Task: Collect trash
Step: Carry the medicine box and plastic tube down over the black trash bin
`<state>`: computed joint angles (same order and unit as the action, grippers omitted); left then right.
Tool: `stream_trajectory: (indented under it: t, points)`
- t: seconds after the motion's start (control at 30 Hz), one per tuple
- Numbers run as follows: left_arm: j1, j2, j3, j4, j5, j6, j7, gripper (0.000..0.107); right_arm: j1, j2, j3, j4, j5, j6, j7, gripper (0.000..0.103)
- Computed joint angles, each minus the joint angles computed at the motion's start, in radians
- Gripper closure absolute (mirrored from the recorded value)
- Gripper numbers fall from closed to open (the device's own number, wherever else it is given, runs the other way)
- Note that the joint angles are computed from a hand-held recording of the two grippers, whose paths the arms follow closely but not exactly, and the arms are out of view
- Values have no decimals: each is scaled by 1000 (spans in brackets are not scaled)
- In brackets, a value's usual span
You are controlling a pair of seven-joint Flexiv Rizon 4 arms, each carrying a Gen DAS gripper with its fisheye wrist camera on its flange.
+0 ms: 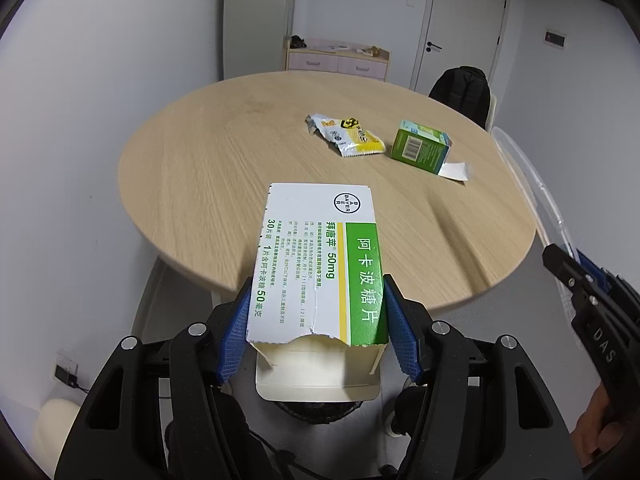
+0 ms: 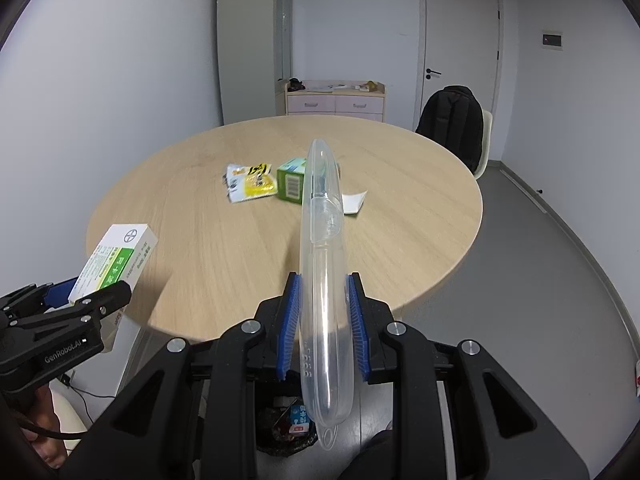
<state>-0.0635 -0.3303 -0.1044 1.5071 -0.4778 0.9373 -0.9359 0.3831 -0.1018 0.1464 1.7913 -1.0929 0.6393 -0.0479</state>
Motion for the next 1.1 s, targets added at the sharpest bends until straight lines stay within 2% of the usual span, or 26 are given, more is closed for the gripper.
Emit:
stream_trajectory:
  t: [0.3, 0.67, 1.1]
  points:
    - [13, 96, 5, 165, -98, 57, 85, 47, 36, 23, 37, 57, 2, -33, 52, 80]
    - [1, 168, 30, 309, -161, 104, 171, 47, 71, 52, 76, 135, 9, -69, 135, 80]
    - [-8, 201, 48, 423, -213, 143, 253, 47, 111, 35, 93, 182, 23, -79, 194, 80]
